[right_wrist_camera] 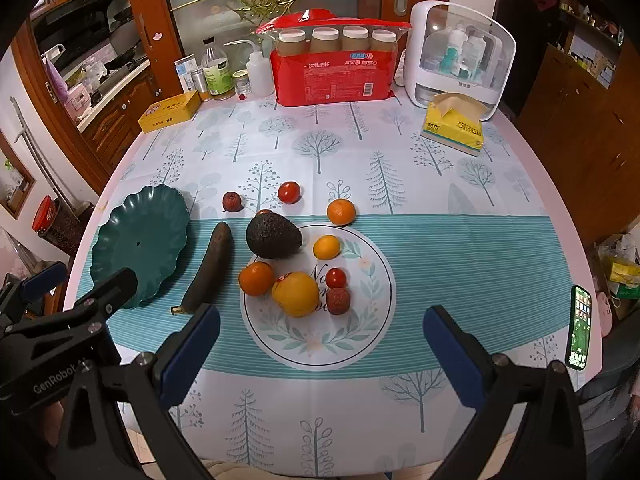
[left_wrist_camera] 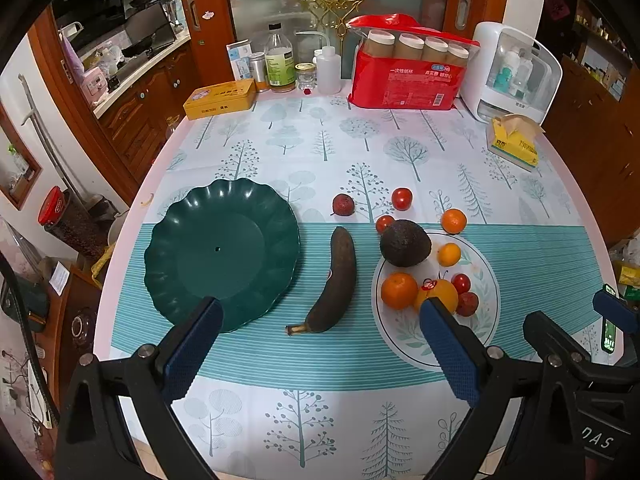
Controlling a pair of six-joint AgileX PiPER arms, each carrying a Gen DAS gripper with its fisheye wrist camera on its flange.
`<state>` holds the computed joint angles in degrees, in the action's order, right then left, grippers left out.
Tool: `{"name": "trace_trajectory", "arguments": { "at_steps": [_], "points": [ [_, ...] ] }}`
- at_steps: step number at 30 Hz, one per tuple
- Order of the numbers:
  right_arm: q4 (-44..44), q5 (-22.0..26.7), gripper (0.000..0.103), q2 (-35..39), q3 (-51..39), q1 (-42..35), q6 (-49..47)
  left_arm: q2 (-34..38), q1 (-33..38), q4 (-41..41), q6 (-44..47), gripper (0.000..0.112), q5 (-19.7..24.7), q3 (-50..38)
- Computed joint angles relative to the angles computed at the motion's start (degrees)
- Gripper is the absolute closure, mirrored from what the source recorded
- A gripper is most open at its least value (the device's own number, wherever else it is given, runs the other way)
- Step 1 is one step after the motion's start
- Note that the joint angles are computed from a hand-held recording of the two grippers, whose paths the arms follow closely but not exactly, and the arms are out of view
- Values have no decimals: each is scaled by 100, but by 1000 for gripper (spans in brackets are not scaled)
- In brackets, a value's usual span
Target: Organize fruits
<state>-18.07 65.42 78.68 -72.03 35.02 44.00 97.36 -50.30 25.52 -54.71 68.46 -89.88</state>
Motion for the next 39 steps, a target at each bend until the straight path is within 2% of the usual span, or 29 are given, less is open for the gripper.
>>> {"name": "trace_trajectory", "arguments": {
  "at_steps": [24, 31, 39],
  "points": [
    [26, -38, 1, -20, 58, -42, -36, 135, -8, -150, 116, 16, 59, -93],
    [9, -128, 1, -49, 238, -43, 76, 221, 112, -269, 363, 16, 38, -177],
    [-25, 36, 1, 164, -5, 115, 304, 195, 326, -408, 763, 16, -35, -124]
  ]
}}
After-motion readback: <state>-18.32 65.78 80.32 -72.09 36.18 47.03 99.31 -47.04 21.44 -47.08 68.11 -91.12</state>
